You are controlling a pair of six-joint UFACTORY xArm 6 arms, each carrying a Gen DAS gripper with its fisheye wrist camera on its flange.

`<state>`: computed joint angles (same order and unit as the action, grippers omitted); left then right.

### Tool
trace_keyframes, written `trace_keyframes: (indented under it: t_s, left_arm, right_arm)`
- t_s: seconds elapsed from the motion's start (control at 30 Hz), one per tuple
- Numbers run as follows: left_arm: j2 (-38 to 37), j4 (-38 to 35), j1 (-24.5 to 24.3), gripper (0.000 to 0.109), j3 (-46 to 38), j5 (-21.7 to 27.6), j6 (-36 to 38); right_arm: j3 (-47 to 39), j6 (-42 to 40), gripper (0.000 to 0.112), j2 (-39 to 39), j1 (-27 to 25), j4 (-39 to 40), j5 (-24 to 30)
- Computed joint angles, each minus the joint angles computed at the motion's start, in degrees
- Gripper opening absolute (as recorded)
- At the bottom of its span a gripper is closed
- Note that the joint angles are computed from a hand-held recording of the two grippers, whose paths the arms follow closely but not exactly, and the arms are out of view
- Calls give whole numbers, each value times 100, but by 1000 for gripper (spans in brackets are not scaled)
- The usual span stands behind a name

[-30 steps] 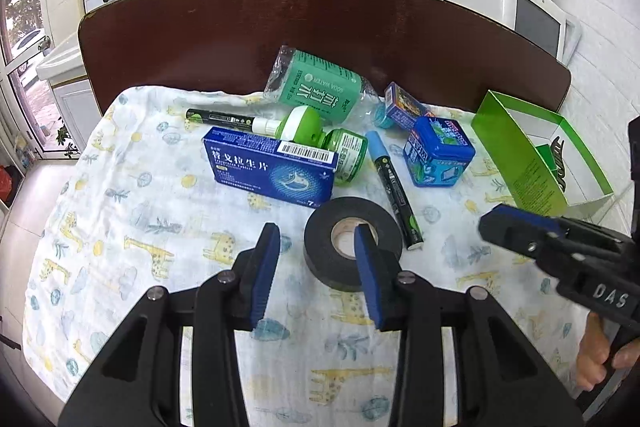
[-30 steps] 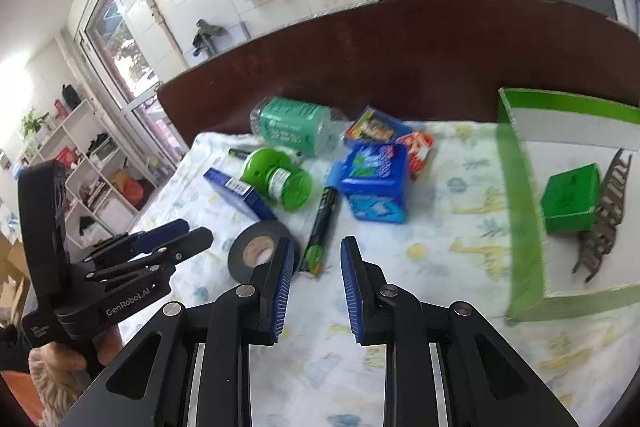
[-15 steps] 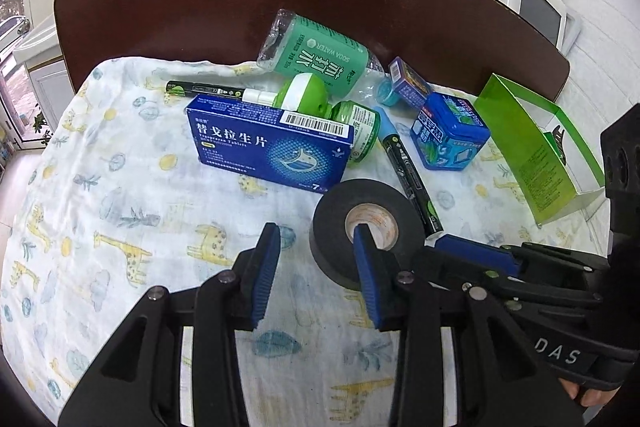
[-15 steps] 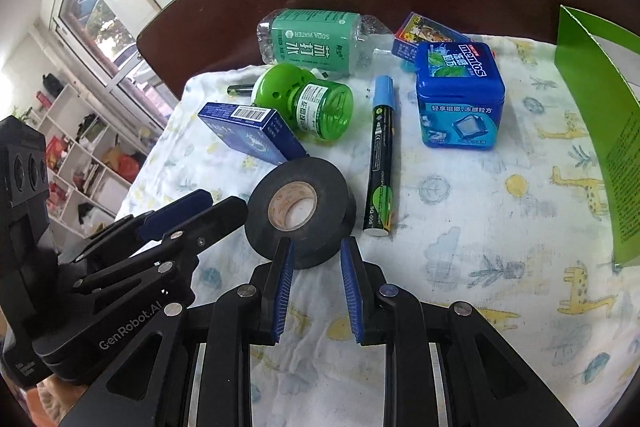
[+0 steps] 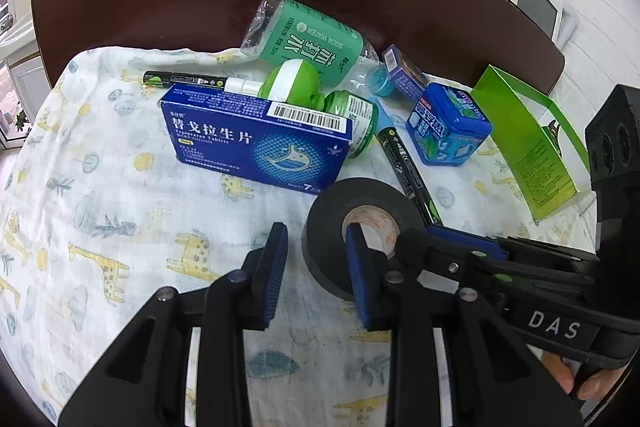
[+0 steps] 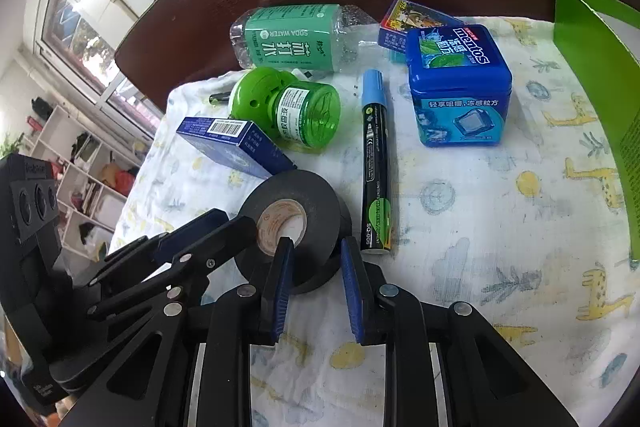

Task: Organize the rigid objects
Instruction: 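Move the right tool to the black tape roll and grasp it, then carry the tape roll with the right tool into the green box and release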

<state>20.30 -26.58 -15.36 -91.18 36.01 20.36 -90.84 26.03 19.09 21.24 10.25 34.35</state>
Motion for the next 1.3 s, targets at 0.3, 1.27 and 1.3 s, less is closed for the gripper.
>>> trace_keyframes:
  t_s: [0.3, 1.27, 1.3]
  left_arm:
    - [11, -107, 9, 24, -66, 218, 60]
    - [-952, -551, -317, 32, 1140, 280, 89]
    - [-989, -458, -344, 31, 1179, 232, 24]
  right_arm:
    - [-249, -86, 25, 179, -108, 437, 131]
    - [1466, -638, 27, -1087, -108, 788, -265]
    - [1487, -730, 27, -1063, -117, 965, -320]
